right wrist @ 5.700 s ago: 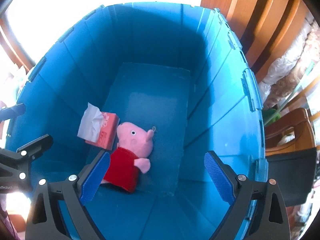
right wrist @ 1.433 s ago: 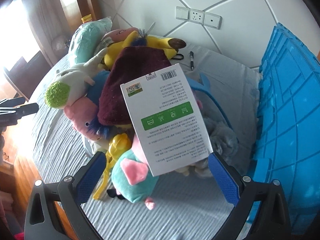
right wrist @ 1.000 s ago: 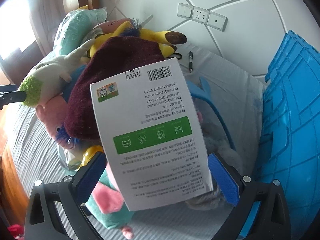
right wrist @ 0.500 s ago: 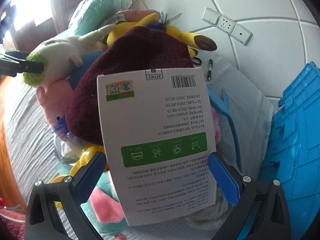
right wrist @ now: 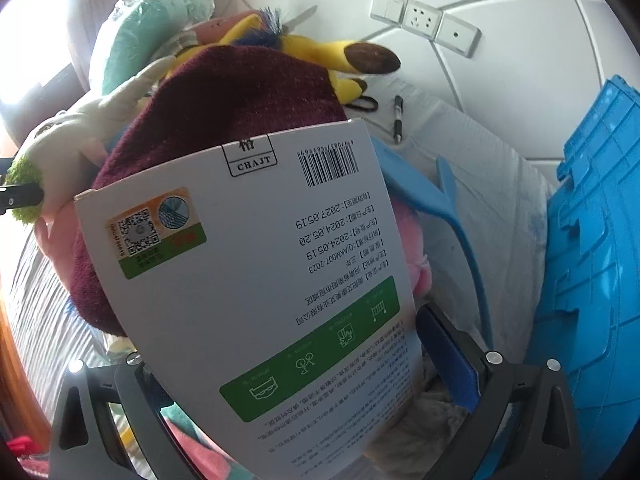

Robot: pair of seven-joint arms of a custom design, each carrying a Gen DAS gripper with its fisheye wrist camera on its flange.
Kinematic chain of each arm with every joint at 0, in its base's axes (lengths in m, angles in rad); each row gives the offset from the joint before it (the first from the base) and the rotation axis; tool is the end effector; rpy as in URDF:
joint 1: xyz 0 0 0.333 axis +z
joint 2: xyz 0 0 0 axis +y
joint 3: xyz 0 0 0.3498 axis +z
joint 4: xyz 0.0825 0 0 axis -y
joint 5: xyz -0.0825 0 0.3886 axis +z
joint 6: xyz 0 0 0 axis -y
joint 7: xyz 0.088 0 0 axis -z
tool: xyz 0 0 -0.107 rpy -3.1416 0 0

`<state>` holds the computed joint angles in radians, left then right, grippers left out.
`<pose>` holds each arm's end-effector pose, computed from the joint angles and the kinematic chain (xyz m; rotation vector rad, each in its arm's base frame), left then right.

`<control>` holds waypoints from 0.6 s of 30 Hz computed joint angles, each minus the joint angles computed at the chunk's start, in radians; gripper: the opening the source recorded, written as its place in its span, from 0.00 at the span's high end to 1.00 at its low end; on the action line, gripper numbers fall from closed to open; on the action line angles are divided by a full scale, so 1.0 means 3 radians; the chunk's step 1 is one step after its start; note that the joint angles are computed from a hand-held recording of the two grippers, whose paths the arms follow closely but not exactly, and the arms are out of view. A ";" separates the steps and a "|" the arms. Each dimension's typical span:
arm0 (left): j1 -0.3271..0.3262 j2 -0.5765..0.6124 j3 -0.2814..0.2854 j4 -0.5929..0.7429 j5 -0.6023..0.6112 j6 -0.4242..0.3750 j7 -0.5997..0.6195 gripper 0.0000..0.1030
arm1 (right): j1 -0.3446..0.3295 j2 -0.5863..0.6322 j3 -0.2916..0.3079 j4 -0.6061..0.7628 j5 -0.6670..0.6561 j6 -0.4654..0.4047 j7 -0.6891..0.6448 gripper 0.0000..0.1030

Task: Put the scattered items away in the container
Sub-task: 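Grasp the white picture booklet edge-on with the right tool and lift it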

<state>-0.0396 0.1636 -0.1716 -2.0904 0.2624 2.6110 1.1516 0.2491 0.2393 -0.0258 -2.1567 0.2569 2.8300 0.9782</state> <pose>0.5970 -0.1300 0.4148 -2.0119 1.9863 -0.3645 0.5985 0.1233 0.3627 -2.4415 1.3026 -0.4018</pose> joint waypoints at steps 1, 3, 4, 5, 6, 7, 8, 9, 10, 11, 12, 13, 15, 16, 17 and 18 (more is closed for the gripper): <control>-0.0014 0.0018 0.0007 0.0015 0.0042 -0.0032 -0.0030 0.00 | 0.0040 0.0007 -0.0056 0.0015 -0.0067 -0.0052 0.0125 0.00; -0.0040 0.0048 0.0024 0.0021 0.0146 -0.0042 -0.0110 0.00 | 0.0077 0.0011 -0.0117 0.0017 -0.0169 -0.0103 0.0299 0.03; -0.0047 0.0047 0.0033 0.0001 0.0201 -0.0020 -0.0145 0.00 | 0.0089 0.0010 -0.0139 0.0009 -0.0220 -0.0082 0.0373 0.08; -0.0048 0.0037 0.0039 -0.0030 0.0242 0.0023 -0.0178 0.00 | 0.0047 -0.0001 -0.0108 0.0007 -0.0160 -0.0109 0.0363 0.10; -0.0044 0.0019 0.0042 -0.0067 0.0268 0.0072 -0.0199 0.02 | -0.0007 -0.0021 -0.0066 0.0003 -0.0063 -0.0145 0.0334 0.15; -0.0040 -0.0006 0.0045 -0.0101 0.0292 0.0109 -0.0216 0.07 | -0.0059 -0.0055 -0.0029 -0.0018 0.0037 -0.0149 0.0290 0.22; -0.0039 -0.0034 0.0046 -0.0131 0.0315 0.0140 -0.0234 0.10 | -0.0090 -0.0090 -0.0009 -0.0052 0.0096 -0.0125 0.0254 0.26; -0.0035 -0.0067 0.0045 -0.0157 0.0321 0.0174 -0.0241 0.15 | -0.0107 -0.0129 -0.0006 -0.0078 0.0131 -0.0106 0.0255 0.35; -0.0025 -0.0103 0.0043 -0.0183 0.0309 0.0199 -0.0225 0.18 | -0.0104 -0.0164 -0.0021 -0.0104 0.0118 -0.0073 0.0298 0.52; -0.0015 -0.0130 0.0041 -0.0200 0.0285 0.0222 -0.0208 0.19 | -0.0049 -0.0189 -0.0091 -0.0138 -0.0051 -0.0007 0.0475 0.63; -0.0002 -0.0156 0.0040 -0.0217 0.0241 0.0244 -0.0185 0.21 | -0.0023 -0.0209 -0.0148 -0.0169 -0.0144 0.0075 0.0577 0.81; 0.0008 -0.0178 0.0040 -0.0227 0.0200 0.0266 -0.0167 0.21 | -0.0106 -0.0245 -0.0088 -0.0153 -0.0004 0.0005 0.0509 0.83; 0.0026 -0.0215 0.0043 -0.0249 0.0112 0.0325 -0.0134 0.22 | -0.0217 -0.0272 -0.0006 -0.0125 0.0204 -0.0132 0.0350 0.83; 0.0034 -0.0231 0.0043 -0.0253 0.0059 0.0337 -0.0117 0.23 | -0.0219 -0.0283 -0.0013 -0.0138 0.0176 -0.0124 0.0350 0.84; 0.0041 -0.0248 0.0041 -0.0253 0.0004 0.0349 -0.0081 0.23 | -0.0236 -0.0296 -0.0001 -0.0152 0.0210 -0.0119 0.0313 0.84; 0.0035 -0.0276 0.0046 -0.0256 0.0012 0.0364 -0.0091 0.24 | -0.0249 -0.0318 0.0017 -0.0177 0.0259 -0.0095 0.0270 0.84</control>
<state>-0.0291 0.0810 -0.1578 -2.1673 0.2659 2.7204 1.1243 0.1743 0.1440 -0.0207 -2.2098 0.3347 2.8016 1.0593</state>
